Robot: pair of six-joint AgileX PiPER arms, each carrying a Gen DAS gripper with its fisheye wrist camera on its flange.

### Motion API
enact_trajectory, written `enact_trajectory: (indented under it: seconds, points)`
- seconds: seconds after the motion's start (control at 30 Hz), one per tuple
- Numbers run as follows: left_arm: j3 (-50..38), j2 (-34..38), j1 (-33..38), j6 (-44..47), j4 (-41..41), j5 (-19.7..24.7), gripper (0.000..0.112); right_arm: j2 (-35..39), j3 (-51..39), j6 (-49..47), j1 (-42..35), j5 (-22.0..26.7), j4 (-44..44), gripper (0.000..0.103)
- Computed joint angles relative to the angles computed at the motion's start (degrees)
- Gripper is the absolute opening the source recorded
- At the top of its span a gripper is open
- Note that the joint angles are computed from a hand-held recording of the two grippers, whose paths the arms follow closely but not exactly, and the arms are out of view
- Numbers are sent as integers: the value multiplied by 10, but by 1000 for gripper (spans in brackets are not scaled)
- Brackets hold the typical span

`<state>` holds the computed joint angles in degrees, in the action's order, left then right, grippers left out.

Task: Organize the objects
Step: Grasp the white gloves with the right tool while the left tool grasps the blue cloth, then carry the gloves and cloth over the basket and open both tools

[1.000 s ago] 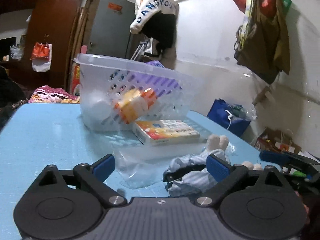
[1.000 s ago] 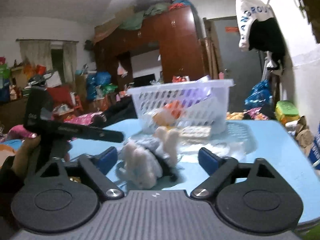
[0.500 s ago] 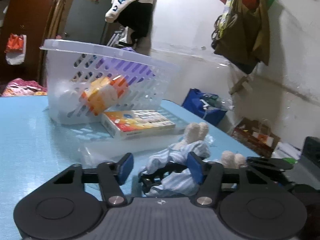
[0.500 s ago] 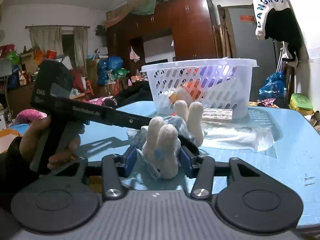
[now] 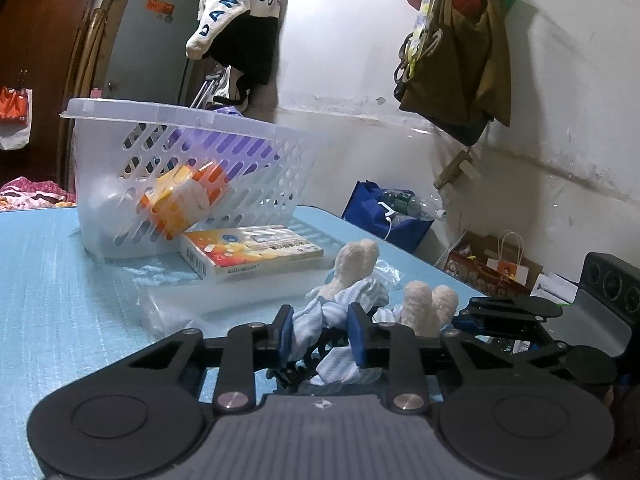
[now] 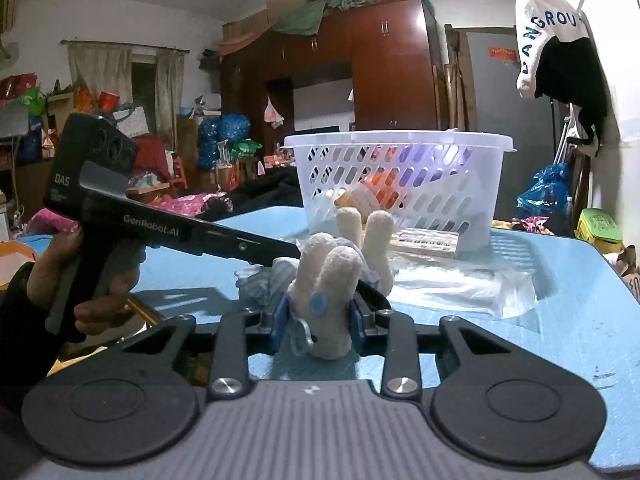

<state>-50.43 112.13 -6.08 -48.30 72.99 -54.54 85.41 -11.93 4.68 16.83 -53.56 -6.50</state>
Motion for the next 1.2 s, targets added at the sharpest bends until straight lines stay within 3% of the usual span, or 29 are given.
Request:
enact_trajectory:
  seconds: [0.2, 0.37, 0.43, 0.53, 0.67, 0.8, 0.93, 1.03, 1.2]
  points:
    - [7, -13, 4, 1, -5, -7, 30, -20, -5, -11, 6, 19, 6, 34]
    - [1, -56, 6, -18, -10, -8, 30, -83, -47, -16, -6, 100, -17, 34]
    - [-21, -81, 4, -46, -8, 2, 29, -109, -86, 11, -25, 150, -65, 34]
    - [-86, -103, -5, -117, 14, 33, 29, -117, -177, 123, -77, 212, -203, 34]
    - [-220, -83, -22, -232, 67, 92, 29, -67, -327, 284, -115, 269, -367, 34]
    - [-356, -12, -31, -348, 130, 132, 28, 23, -461, 429, -137, 289, -500, 34]
    - [-436, 54, -44, -395, 162, 177, 28, 103, -552, 546, -131, 332, -593, 34]
    - [-456, 80, -47, -396, 158, 200, 28, 142, -584, 526, -117, 361, -589, 34]
    - [-442, 83, -42, -342, 90, 233, 31, 164, -582, 433, -115, 331, -522, 36]
